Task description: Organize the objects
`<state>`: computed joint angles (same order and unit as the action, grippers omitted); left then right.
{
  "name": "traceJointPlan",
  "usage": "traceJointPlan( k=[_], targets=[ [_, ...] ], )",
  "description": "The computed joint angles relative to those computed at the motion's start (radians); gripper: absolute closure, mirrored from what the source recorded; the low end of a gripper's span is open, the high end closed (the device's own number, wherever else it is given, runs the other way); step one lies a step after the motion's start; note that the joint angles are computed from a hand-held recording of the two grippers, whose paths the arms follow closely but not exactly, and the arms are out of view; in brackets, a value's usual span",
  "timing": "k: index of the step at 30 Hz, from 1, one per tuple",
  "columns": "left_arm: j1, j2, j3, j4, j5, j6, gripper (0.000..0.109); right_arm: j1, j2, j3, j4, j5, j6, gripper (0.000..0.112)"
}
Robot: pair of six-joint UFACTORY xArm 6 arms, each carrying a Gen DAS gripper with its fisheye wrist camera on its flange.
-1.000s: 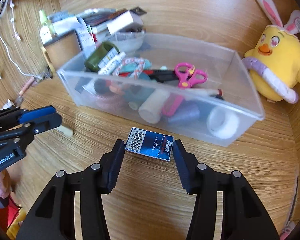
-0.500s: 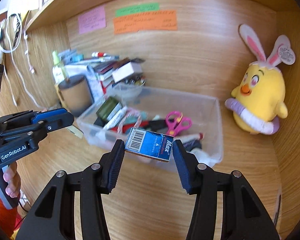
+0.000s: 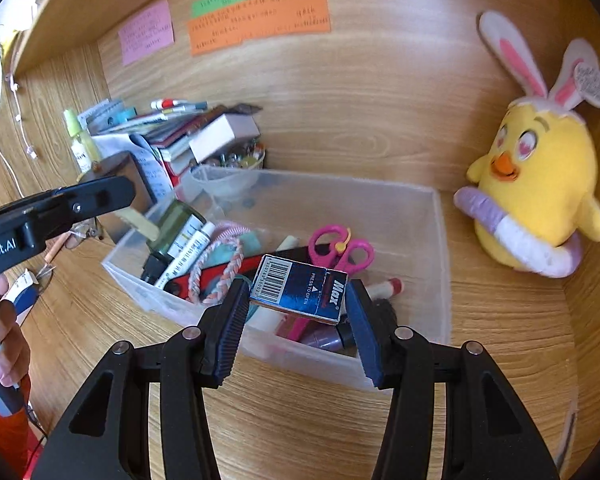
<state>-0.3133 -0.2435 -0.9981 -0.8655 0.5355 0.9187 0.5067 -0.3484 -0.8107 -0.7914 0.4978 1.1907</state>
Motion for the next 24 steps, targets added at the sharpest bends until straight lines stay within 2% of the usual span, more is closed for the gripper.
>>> traceJointPlan(
  k=[3, 9, 14, 16, 20, 21, 24],
  targets=[
    [-0.012, 0.033, -0.015, 0.025, -0.016, -0.038, 0.085, -0.014, 0.021, 0.000, 0.021, -0.023, -0.012, 0.063],
    [-0.014, 0.017, -0.003, 0.000, -0.003, -0.007, 0.085, -0.032, -0.007, 0.023, 0.058, -0.055, -0.039, 0.059],
    [-0.029, -0.037, 0.055, 0.002, -0.061, 0.015, 0.085, -0.018, -0.046, 0.038, 0.031, -0.049, -0.037, 0.058],
    [-0.035, -0.059, 0.082, -0.005, -0.081, 0.030, 0.078, -0.007, -0.061, 0.041, 0.011, -0.035, -0.028, 0.055],
    [-0.051, -0.110, 0.149, -0.015, -0.149, 0.049, 0.064, 0.033, -0.102, 0.051, -0.095, 0.022, 0.044, 0.034],
    [-0.058, -0.127, 0.171, -0.025, -0.174, 0.062, 0.058, 0.043, -0.110, 0.054, -0.126, 0.037, 0.067, 0.029],
    [-0.071, -0.170, 0.219, -0.051, -0.216, 0.094, 0.039, 0.080, -0.138, 0.060, -0.207, 0.099, 0.127, 0.025]
  ],
)
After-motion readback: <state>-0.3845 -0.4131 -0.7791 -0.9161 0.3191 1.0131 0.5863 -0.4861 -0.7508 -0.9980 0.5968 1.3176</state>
